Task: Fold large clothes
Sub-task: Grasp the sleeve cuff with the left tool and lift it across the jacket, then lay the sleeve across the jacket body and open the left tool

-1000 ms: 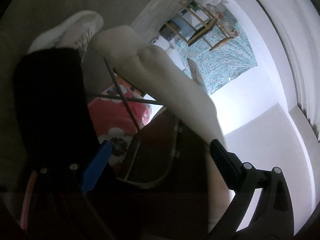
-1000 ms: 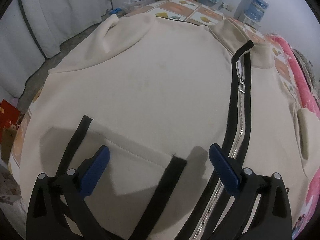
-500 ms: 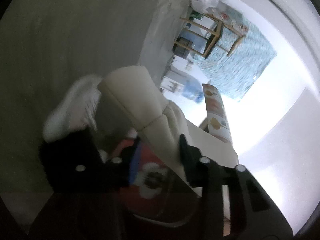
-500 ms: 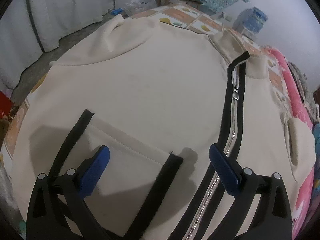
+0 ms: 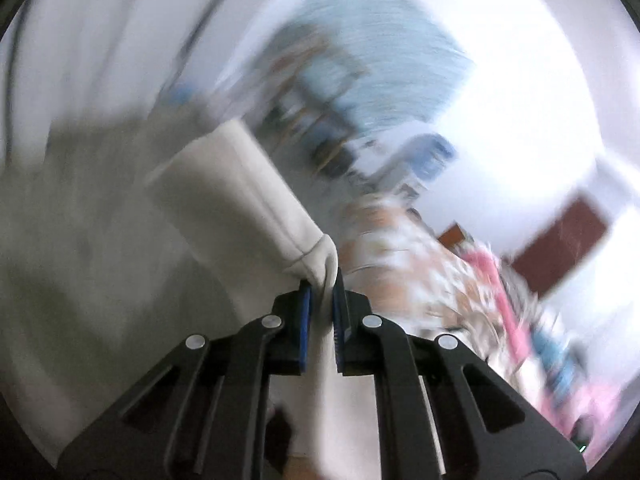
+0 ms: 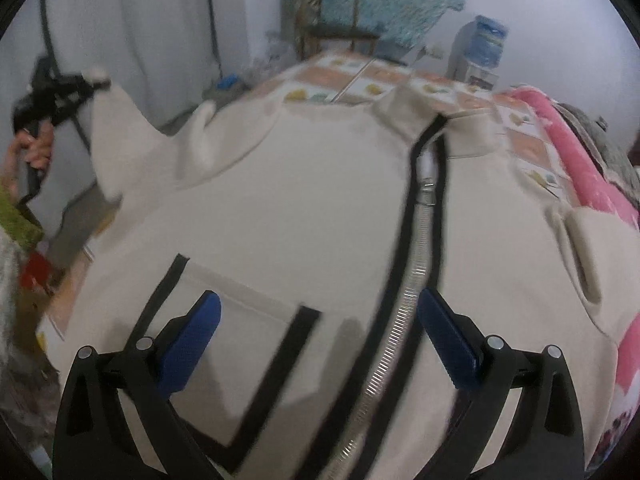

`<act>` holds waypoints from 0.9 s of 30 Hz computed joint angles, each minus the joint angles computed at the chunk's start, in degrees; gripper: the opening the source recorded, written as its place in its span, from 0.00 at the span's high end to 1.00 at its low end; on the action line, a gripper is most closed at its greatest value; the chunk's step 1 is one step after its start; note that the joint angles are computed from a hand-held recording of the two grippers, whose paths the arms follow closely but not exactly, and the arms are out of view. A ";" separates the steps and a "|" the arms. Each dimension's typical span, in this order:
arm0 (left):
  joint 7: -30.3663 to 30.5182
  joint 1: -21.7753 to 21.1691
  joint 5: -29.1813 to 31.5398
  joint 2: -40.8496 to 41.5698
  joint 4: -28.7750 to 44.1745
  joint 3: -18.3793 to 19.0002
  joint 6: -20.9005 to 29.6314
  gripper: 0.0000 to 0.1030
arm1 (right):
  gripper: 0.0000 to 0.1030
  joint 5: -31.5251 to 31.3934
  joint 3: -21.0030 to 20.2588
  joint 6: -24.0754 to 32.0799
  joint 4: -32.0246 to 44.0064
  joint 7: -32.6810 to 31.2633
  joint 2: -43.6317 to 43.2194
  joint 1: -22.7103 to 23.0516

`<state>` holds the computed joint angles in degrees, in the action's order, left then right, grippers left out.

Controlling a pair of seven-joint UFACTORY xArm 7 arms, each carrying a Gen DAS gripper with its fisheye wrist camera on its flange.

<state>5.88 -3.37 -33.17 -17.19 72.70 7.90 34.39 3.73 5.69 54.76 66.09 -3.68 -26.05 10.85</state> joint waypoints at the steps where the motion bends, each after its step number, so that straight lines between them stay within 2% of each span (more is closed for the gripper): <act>1: -1.04 -0.25 3.40 -0.29 2.62 -2.65 0.28 0.92 | 0.07 1.07 -1.26 -0.81 -1.32 -0.25 -2.11 -0.13; 5: -6.76 -3.33 17.72 0.36 11.87 -13.16 3.20 0.92 | 0.07 3.15 -4.37 -2.34 -4.34 -0.99 -7.86 -1.41; 7: -10.35 -5.79 24.50 0.63 13.14 -18.93 4.31 0.91 | 0.07 3.56 -6.02 -3.28 -6.20 -1.46 -11.81 -2.61; 9: -13.78 -7.87 28.96 1.48 13.00 -22.49 5.93 0.87 | 0.07 3.55 -7.15 -3.52 -7.29 -2.08 -14.45 -3.68; 12: -19.93 -11.84 31.34 1.55 7.25 -26.24 9.59 0.45 | 0.07 3.46 -9.95 -1.35 -8.90 -2.99 -18.47 -5.78; 15: -24.55 -15.49 29.90 0.18 1.08 -26.49 10.81 0.46 | 0.06 4.95 -12.99 2.80 -8.44 -3.58 -19.03 -6.89; 17: -26.16 -18.26 27.41 -3.79 -4.61 -25.28 8.56 0.46 | 0.06 7.64 -16.22 7.03 -6.79 -5.02 -18.22 -6.35; 19: -30.30 -18.85 28.29 -8.16 -9.57 -25.82 5.90 0.45 | 0.06 11.85 -19.63 10.86 -4.06 -6.97 -16.15 -4.79; 21: -36.22 -17.10 31.53 -10.39 -11.16 -28.00 6.12 0.45 | 0.07 16.87 -22.44 15.17 -0.12 -8.50 -12.08 -2.88; 23: -40.46 -16.05 32.91 -12.28 -12.86 -27.93 6.88 0.45 | 0.08 21.74 -23.93 17.98 2.62 -8.75 -8.44 -1.73; 24: -42.37 -15.20 33.86 -13.17 -13.77 -27.82 8.19 0.45 | 0.12 25.63 -25.68 20.36 5.11 -9.37 -4.85 -0.07; 26: -45.46 -13.10 36.66 -12.84 -13.72 -28.30 11.21 0.46 | 0.17 29.06 -25.97 22.30 7.68 -9.40 -0.09 0.50; 27: -46.76 -12.56 37.65 -12.19 -14.07 -28.47 11.62 0.47 | 0.23 29.60 -25.44 22.93 8.56 -9.15 1.43 0.21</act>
